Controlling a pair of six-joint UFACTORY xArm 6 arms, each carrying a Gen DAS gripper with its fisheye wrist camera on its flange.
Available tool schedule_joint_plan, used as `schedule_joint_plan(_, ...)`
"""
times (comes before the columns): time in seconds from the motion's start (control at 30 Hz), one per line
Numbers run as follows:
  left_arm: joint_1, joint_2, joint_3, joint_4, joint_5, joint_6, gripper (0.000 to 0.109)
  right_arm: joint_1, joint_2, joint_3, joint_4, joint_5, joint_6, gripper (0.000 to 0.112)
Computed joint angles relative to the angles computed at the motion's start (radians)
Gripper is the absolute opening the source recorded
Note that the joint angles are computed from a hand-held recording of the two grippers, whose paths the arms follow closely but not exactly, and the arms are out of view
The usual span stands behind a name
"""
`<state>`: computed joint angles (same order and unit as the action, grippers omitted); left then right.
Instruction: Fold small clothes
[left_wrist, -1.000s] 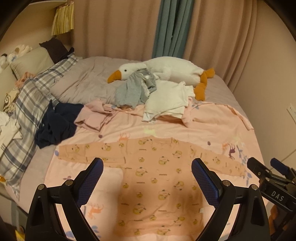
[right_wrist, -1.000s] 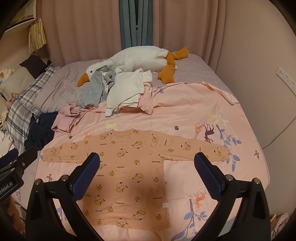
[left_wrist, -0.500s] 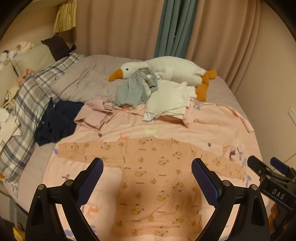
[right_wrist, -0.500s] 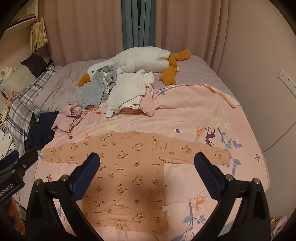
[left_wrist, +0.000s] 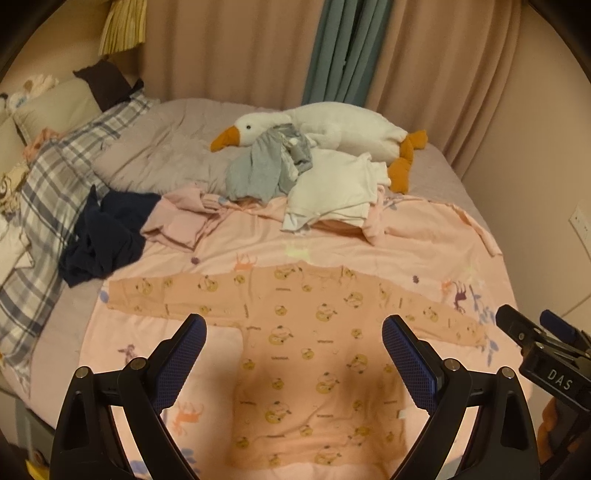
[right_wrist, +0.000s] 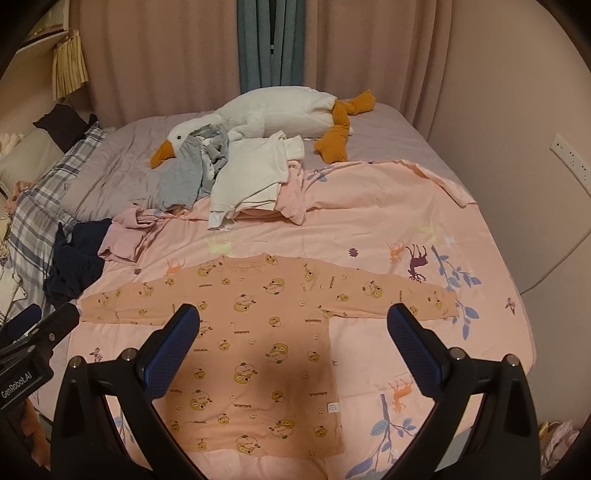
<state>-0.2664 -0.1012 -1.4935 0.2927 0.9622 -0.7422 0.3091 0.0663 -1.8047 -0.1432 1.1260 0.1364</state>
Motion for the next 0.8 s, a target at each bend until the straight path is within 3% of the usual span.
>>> schedule_joint_plan(0.17,0.034,-0.030,0.051,-0.065,-0.043,0.061,0.095,0.027,0.003,-0.012,-0.053,0.023,0.051,0.101)
schedule_joint_plan(0.23,0.042,-0.031,0.054,-0.081,-0.030,0.051,0.086,0.029,0.009,-0.021,-0.031,0.025,0.040,0.101)
schedule_joint_plan(0.33,0.044,-0.032,0.069,-0.091,-0.050,0.029,0.086,0.032,0.027,-0.039,-0.018,0.017,-0.020,0.101)
schedule_joint_plan(0.4,0.035,-0.019,0.050,-0.058,-0.016,-0.014,0.086,0.031,0.044,-0.061,-0.023,0.031,-0.034,0.101)
schedule_joint_plan(0.6,0.043,0.009,0.019,-0.074,-0.004,0.012,0.086,0.000,0.055,-0.054,0.063,0.034,-0.044,0.101)
schedule_joint_plan(0.8,0.092,0.038,0.064,-0.170,-0.096,0.074,0.086,-0.042,0.030,0.061,0.144,-0.008,-0.039,0.101)
